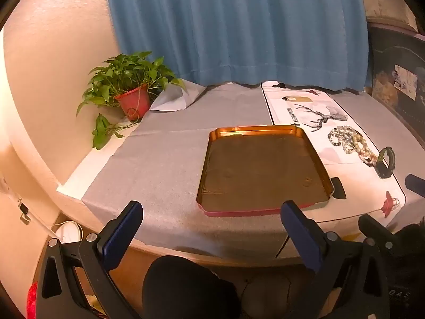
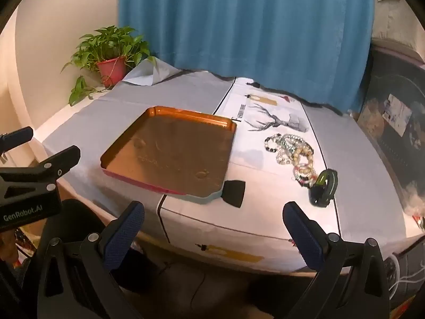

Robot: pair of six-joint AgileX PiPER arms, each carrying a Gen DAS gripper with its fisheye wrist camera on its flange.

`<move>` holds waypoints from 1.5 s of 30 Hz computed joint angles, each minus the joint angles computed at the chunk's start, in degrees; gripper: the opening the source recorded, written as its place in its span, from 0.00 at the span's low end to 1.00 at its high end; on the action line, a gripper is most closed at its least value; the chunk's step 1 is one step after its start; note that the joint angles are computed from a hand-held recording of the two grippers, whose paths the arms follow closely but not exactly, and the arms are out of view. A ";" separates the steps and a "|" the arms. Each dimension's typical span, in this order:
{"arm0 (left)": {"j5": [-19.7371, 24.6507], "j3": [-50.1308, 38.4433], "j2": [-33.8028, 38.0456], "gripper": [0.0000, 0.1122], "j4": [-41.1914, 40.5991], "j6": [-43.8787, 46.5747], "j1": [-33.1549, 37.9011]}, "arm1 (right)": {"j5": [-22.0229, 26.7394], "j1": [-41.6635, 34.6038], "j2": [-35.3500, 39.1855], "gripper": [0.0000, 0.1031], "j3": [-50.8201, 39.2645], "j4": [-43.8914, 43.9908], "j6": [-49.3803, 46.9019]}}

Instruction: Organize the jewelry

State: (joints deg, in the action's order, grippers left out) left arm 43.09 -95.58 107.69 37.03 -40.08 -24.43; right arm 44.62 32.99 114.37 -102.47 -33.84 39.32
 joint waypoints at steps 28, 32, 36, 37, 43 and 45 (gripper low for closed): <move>0.07 2.35 -1.00 0.92 2.33 -0.69 -0.58 | -1.13 0.12 -1.03 1.00 -0.01 3.19 0.27; 0.27 2.23 -1.15 0.92 1.85 -0.09 -0.44 | -1.53 -0.03 -1.15 1.00 0.22 3.37 0.30; 0.08 2.43 -1.16 0.92 2.01 -0.34 -0.46 | -1.55 0.07 -1.29 1.00 0.24 3.19 0.27; 0.13 2.40 -1.12 0.92 2.10 -0.41 -0.52 | -1.60 0.10 -1.33 1.00 0.30 3.15 0.22; 0.42 2.10 -0.96 0.92 2.23 -0.58 -0.64 | -1.49 0.26 -1.34 1.00 0.33 3.08 0.48; 0.48 1.96 -0.90 0.92 2.07 -0.43 -0.62 | -1.65 0.21 -1.41 1.00 0.55 3.06 0.37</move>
State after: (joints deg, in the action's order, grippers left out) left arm 43.57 -93.61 106.79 39.10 -40.51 -25.05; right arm 42.97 33.21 112.96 -101.93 -30.78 39.69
